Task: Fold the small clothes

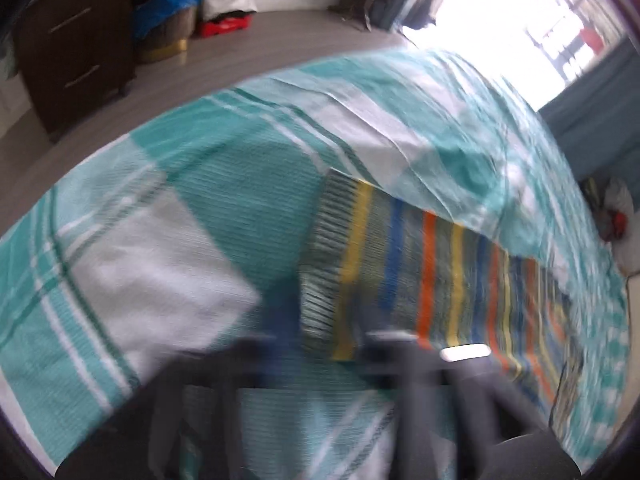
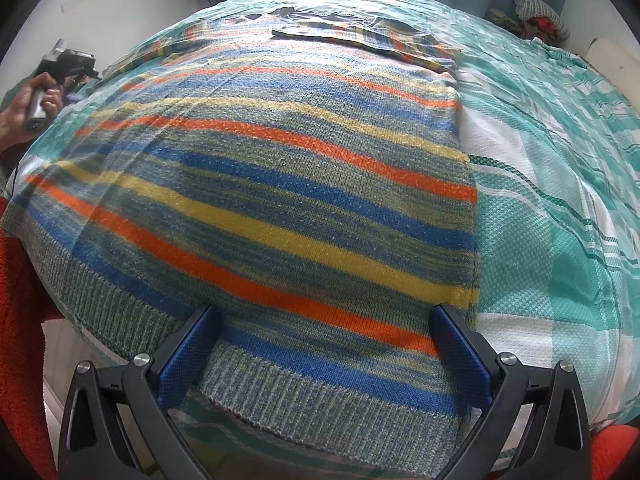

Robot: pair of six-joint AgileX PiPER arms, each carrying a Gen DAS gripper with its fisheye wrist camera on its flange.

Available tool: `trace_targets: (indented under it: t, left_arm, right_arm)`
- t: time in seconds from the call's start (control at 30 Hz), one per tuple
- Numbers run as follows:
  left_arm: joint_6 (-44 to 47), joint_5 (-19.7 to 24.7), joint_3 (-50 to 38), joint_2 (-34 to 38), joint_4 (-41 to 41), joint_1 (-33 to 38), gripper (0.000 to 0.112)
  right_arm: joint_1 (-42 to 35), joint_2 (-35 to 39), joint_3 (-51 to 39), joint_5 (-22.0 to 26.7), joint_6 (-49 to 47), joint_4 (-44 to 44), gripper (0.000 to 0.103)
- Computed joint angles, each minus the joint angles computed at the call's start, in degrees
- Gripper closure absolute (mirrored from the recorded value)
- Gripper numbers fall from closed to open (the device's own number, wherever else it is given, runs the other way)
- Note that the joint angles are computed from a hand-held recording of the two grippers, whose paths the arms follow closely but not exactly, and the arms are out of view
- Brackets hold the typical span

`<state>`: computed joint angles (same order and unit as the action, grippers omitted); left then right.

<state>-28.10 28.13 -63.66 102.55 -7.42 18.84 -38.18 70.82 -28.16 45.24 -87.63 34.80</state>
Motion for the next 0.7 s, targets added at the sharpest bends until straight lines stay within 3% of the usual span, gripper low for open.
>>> trace_targets:
  t: [0.1,0.27,0.37,0.5,0.57,0.6,0.63,0.7]
  left_arm:
    - [-7.78,3.30,-3.14,-2.69,8.49,-3.69,0.112]
    - [-14.16,14.46,-21.11,-4.97,23.38,-20.70,0.112]
    - [-11.78,20.31,-37.08,0.13,27.98,-32.87,0.112]
    - [-6.87,27.01,-60.00,15.71,29.27,-46.28,0.109]
    - [-3.10,30.84,-69.74,24.99,25.68,-49.59,0.080]
    - [-2.93,31.84,-71.47,28.20,25.08,-50.89,0.044]
    - [-4.77,33.15,-70.90,30.85,25.13,-53.00,0.033]
    - [-6.79,31.38,-62.89,30.01,22.85,-55.02,0.039]
  right_arm:
    - [-0.06,0.14,-0.07,0.04,-0.04,0.00,0.000]
    - [-0.47,-0.05,0.20,0.17,-0.80,0.57,0.000]
    - [-0.76,0.13,0.21,0.39,-1.46,1.00,0.000]
    - [-0.99,0.37,0.03,0.80,-1.71,0.96,0.000]
    - [-0.91,0.36,0.01,0.77,-1.55,0.84,0.000]
    - [-0.68,0.33,-0.06,0.72,-1.17,0.62,0.000]
    - [-0.42,0.31,-0.06,0.58,-0.82,0.49,0.000]
    - [-0.29,0.21,-0.04,0.56,-0.51,0.29,0.000]
